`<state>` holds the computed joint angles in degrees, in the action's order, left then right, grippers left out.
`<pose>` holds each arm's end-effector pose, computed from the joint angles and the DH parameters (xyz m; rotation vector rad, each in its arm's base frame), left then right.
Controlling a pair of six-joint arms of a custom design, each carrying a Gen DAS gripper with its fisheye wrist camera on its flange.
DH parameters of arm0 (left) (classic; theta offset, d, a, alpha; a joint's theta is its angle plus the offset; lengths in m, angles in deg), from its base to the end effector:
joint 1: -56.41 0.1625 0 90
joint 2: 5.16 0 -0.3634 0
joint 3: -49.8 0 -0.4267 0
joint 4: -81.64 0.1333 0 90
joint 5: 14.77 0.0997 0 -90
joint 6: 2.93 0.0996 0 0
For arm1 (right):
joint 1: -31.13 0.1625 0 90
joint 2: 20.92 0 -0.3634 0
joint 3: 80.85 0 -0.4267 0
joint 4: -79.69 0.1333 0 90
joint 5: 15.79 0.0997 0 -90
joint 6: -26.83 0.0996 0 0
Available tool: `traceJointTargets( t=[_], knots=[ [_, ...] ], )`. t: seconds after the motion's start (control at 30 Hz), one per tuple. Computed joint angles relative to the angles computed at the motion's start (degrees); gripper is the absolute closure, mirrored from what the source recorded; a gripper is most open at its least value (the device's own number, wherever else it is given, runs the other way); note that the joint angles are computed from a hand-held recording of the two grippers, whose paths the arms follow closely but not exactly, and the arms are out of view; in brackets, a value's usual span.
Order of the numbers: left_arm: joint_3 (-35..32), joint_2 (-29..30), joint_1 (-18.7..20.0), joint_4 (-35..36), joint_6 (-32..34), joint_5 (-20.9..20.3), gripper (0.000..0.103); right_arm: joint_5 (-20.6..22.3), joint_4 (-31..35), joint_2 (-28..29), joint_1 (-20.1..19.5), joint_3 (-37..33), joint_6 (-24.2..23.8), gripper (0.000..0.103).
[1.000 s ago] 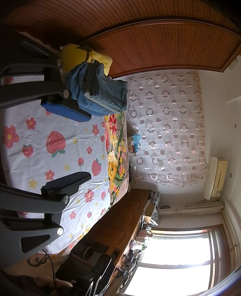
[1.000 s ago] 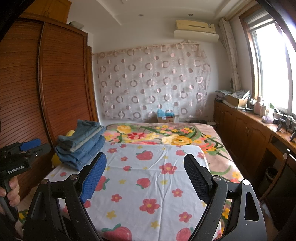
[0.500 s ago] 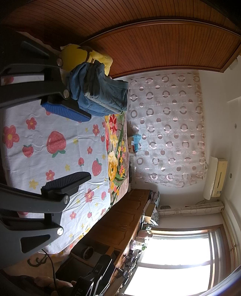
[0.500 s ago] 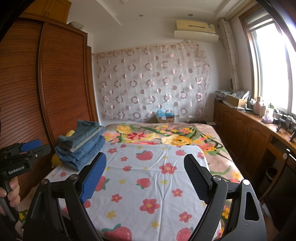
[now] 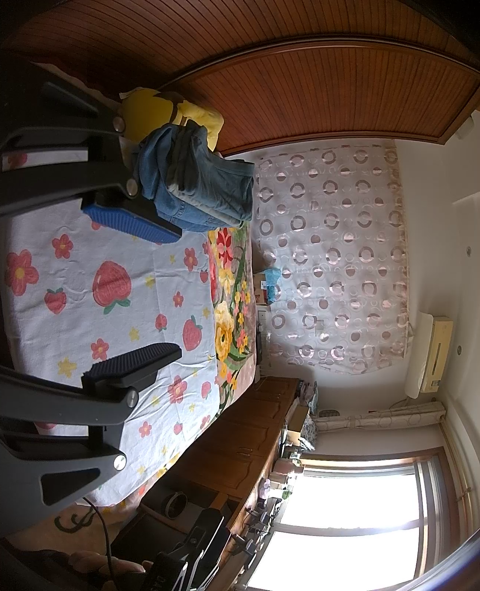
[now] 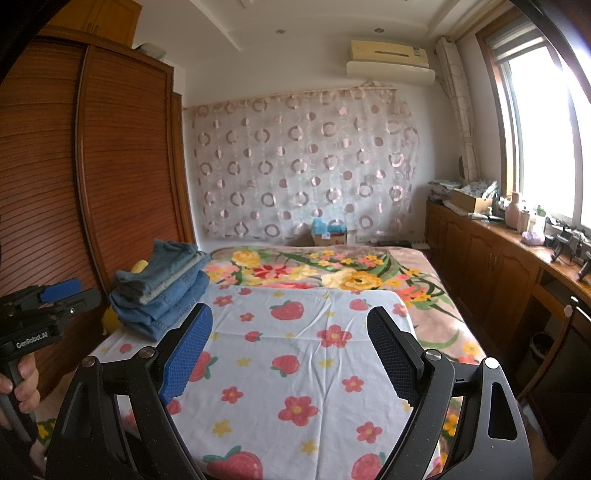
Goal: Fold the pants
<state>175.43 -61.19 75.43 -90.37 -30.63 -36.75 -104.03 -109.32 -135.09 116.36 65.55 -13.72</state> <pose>-0.3587 -0.3623 0.0490 0.6594 2.0984 -1.2783 0.1074 -0.3531 0.3188 0.7393 -2.2134 1.4331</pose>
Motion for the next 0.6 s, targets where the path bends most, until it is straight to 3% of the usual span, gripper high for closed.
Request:
traceJointTargets(
  t=[0.6],
  knots=[
    [0.2,-0.2,-0.1,0.1,-0.2,0.0,0.047,-0.1,-0.1,0.1,0.0,0.0,0.0,0.015]
  ],
)
